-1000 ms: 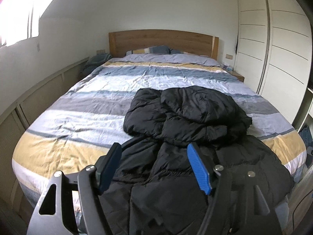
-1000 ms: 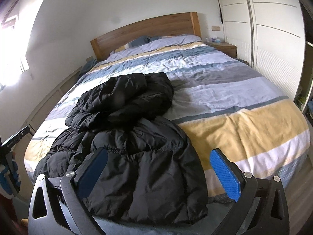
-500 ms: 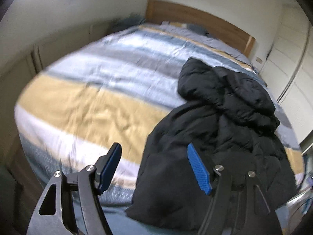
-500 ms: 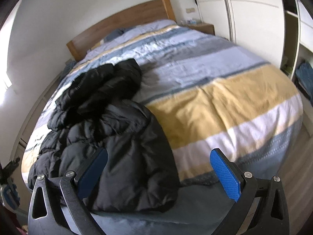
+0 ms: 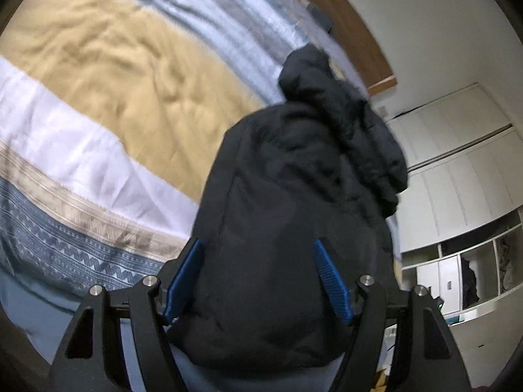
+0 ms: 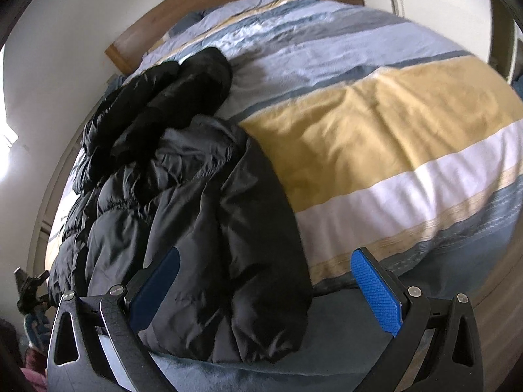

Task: Fold large clothes
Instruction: 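Grasp the jacket bundle with both tools and lift it off the bed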

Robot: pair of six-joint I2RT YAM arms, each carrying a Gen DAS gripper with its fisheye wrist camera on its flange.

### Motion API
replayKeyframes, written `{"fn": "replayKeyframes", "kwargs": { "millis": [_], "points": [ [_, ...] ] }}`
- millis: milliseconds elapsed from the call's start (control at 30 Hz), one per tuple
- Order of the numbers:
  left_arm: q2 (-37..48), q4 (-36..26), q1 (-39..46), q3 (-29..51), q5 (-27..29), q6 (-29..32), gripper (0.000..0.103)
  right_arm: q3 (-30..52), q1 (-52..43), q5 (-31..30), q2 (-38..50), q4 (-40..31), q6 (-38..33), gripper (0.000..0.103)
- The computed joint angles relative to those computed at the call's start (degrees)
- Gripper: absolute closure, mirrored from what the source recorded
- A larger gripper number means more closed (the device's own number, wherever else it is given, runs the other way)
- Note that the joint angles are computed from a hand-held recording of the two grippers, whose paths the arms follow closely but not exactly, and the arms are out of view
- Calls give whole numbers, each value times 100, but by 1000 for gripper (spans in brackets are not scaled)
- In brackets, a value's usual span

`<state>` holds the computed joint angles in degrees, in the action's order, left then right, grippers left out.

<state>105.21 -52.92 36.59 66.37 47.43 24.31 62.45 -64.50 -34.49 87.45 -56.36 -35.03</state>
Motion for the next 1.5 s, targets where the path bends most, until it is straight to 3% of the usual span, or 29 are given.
{"fn": "replayKeyframes", "kwargs": {
  "millis": [100, 300, 467, 767, 1067, 1233, 1500],
  "points": [
    [260, -7, -50, -12, 73, -24, 27, -43, 140, 102, 201, 68, 7, 0],
    [554, -422, 11, 61, 554, 300, 25, -27, 191, 15, 741, 75, -6, 0],
    [756, -768, 38, 167, 797, 422, 25, 16, 151, -247, 1244, -218, -102, 0],
    [658, -763, -67, 80, 769, 221, 25, 41, 247, -823, 1442, -990, -729, 1],
    [631, -1026, -59, -86, 1036, 595, 25, 128, 22, -988, 1552, -1265, -915, 23],
    [501, -728, -160, -306, 1096, 375, 25, 117, -45, -966, 1588, -1260, -976, 26],
    [71, -209, -243, -671, 973, 9, 30, 92, -63, -975, 1611, -1319, -1048, 39]
  ]
}}
